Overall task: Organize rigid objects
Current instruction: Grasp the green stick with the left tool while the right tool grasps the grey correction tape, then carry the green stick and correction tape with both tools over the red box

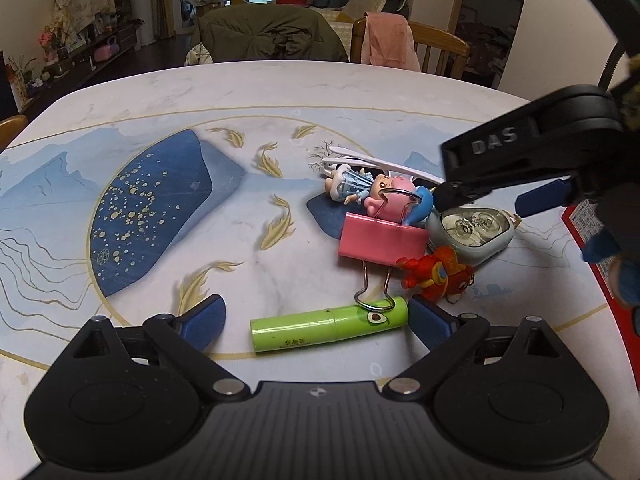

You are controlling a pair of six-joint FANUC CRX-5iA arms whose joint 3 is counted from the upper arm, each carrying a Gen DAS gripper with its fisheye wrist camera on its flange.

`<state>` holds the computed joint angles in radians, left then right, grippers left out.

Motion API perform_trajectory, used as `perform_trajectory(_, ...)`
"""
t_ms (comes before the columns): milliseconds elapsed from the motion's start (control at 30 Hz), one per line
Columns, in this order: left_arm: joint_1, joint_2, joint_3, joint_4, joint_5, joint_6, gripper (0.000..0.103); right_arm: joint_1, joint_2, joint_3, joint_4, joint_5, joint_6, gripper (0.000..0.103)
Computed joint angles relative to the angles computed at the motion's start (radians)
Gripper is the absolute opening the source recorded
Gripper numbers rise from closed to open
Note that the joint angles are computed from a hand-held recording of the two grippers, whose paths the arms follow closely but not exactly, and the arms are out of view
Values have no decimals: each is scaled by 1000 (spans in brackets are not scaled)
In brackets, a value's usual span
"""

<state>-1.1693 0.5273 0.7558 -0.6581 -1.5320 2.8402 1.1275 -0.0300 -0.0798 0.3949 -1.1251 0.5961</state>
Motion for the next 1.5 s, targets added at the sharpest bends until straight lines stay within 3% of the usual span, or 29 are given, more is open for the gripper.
perform_trajectory(133, -1, 6, 10, -1, -9, -1, 97, 4, 13, -6, 21, 6, 0, 83)
perform_trajectory(367, -6, -3, 6, -4, -15, 5, 82, 18, 0, -38, 49, 7, 51, 84)
perform_trajectory(600, -7, -36, -40, 16, 18, -3, 82, 24, -40, -41, -46, -42, 121, 74)
perform_trajectory(767, -12, -62, -76, 31, 43, -6, 82, 61, -96, -90, -51, -50, 127, 74)
perform_trajectory(1167, -27, -121, -150, 74, 96, 15, 81, 169, -211, -174, -33, -98, 7, 73)
perform_trajectory(1500, -56, -126, -95, 64, 87, -9, 81, 262, -320, -196, 14, -145, -74, 73)
